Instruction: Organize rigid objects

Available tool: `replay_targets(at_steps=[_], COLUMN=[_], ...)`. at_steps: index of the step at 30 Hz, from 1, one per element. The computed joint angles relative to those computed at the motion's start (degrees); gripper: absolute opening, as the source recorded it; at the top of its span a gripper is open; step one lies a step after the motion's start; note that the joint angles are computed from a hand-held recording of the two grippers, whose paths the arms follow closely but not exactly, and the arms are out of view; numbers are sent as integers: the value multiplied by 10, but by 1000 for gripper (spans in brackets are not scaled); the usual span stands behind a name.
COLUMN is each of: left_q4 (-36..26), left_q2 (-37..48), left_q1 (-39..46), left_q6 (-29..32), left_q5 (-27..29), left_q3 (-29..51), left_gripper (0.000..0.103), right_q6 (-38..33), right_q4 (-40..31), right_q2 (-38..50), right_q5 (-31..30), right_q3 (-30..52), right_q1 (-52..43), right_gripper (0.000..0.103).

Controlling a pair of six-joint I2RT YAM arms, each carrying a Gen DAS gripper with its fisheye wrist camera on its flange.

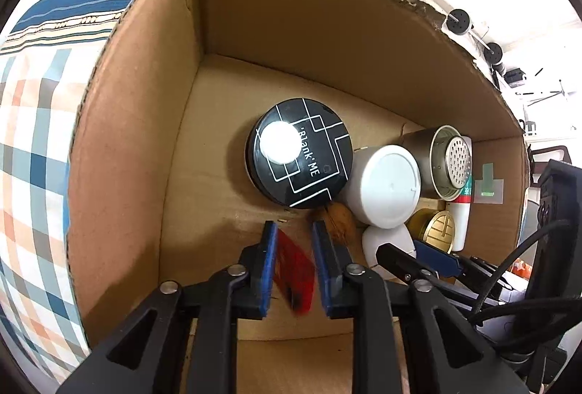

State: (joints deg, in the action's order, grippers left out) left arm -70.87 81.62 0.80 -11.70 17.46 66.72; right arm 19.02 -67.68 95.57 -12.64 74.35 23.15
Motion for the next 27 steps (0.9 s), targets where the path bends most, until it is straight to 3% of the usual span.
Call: replay_targets(at_steps=[7, 10, 12, 14, 15, 19, 21, 23, 27], left_q4=[-26, -47, -59, -69, -75, -102, -111, -117, -136], left_q2=[-15, -33, -45, -64, -74, -113, -131, -142, -160], left_q1=[-4, -15, -27, -34, -33, -38, -50, -65, -85], left_q6=[-5, 0, -3, -6, -3, 1, -8, -19, -37], left_q5=[-13, -52, -81, -102, -104, -120, -137, -148, -158], left_q3=[14, 37, 52, 62, 67, 83, 87, 88, 95], left_gripper=[28, 37, 57, 64, 69, 73, 89, 97, 103], right_q6=[-7, -9, 6, 13, 16, 34, 43, 44, 50], right_q4=[-24, -37, -44, -53, -59, -88, -101, -118, -151], right_q2=[-3, -13, -34, -57, -66, -114, -135, -146, -174], right_q5=[-8, -4, 2, 11, 12, 41, 55, 60, 92], right_q3=[18, 25, 23, 22, 23, 24, 24, 36, 56], right_q1=[-10, -8, 7, 10, 11, 23, 34, 32, 43], right_gripper=[52, 55, 66, 80, 83, 87, 91, 102, 103])
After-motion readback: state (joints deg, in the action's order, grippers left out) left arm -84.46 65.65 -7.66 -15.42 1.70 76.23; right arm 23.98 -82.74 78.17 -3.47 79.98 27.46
